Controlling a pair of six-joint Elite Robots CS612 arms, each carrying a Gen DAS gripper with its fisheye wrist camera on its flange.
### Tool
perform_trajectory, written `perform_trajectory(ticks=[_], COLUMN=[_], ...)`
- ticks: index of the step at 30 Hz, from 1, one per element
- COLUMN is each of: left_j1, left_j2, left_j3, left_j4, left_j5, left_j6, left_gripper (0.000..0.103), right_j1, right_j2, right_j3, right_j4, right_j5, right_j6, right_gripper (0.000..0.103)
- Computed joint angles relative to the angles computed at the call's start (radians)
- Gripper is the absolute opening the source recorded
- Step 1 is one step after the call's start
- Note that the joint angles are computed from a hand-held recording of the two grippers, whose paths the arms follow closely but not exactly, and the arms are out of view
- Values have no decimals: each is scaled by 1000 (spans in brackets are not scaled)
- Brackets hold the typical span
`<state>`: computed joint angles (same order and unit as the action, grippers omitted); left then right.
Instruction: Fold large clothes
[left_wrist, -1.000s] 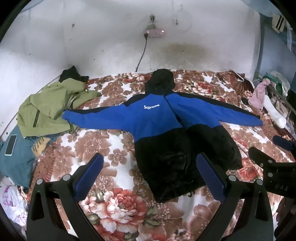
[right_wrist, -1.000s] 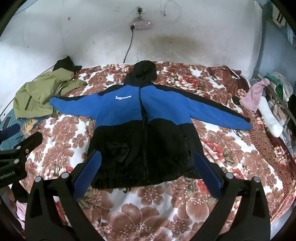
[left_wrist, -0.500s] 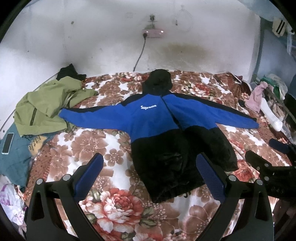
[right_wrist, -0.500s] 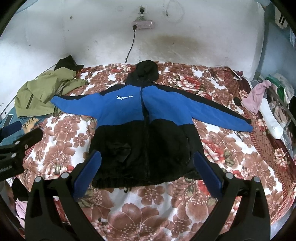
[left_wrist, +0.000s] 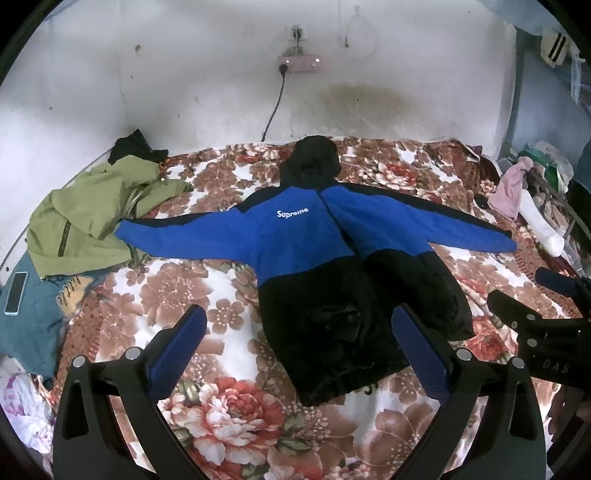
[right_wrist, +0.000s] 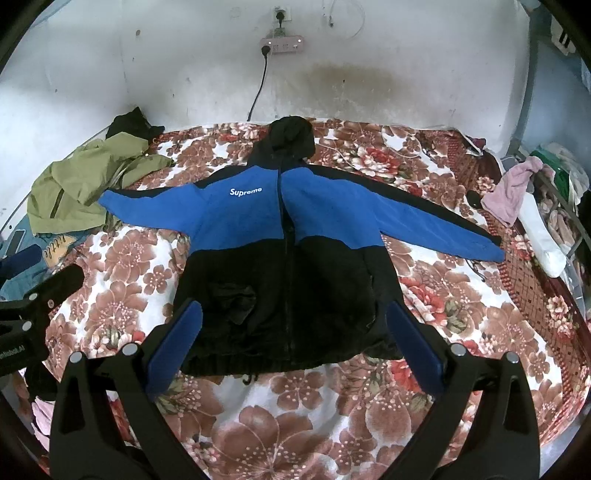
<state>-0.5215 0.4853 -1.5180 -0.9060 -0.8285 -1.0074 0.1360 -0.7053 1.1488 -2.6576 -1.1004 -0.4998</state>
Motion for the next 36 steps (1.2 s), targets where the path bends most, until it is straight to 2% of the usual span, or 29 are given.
perform_trajectory(ticks=[3,8,14,18,23,26,32,36], left_j1=[6,22,37,69,139,203,325,403], left_j2=[-15,-49,-78,-74,-35,5,48,82], left_j3=[9,32,36,7,-60,-99,-125,-133], left_j4=[2,31,74,108,104,61,-7,-48], left_j5=[-27,-85,-84,-87,-132,-169,-282,-332], left_j6=[-11,-65,-135,-157,-147,-84,-7,41], left_gripper=[98,98,98,98,98,98,98,98], right_j1=[2,5,23,52,104,139,214,257], right_j2=[-1,0,3,26,88,135,269,395], right_j3=[-5,-56,-125,-178,-287,-358,-585,-810], right_j4=[16,119,213,245,324,341,444,574], right_j5=[-8,-12,-12,-35,-81,-105,-186,-212], right_j6=[-11,-29,-61,-85,-68,-54,41,58], right_gripper=[98,99,99,99,99,99,99,99])
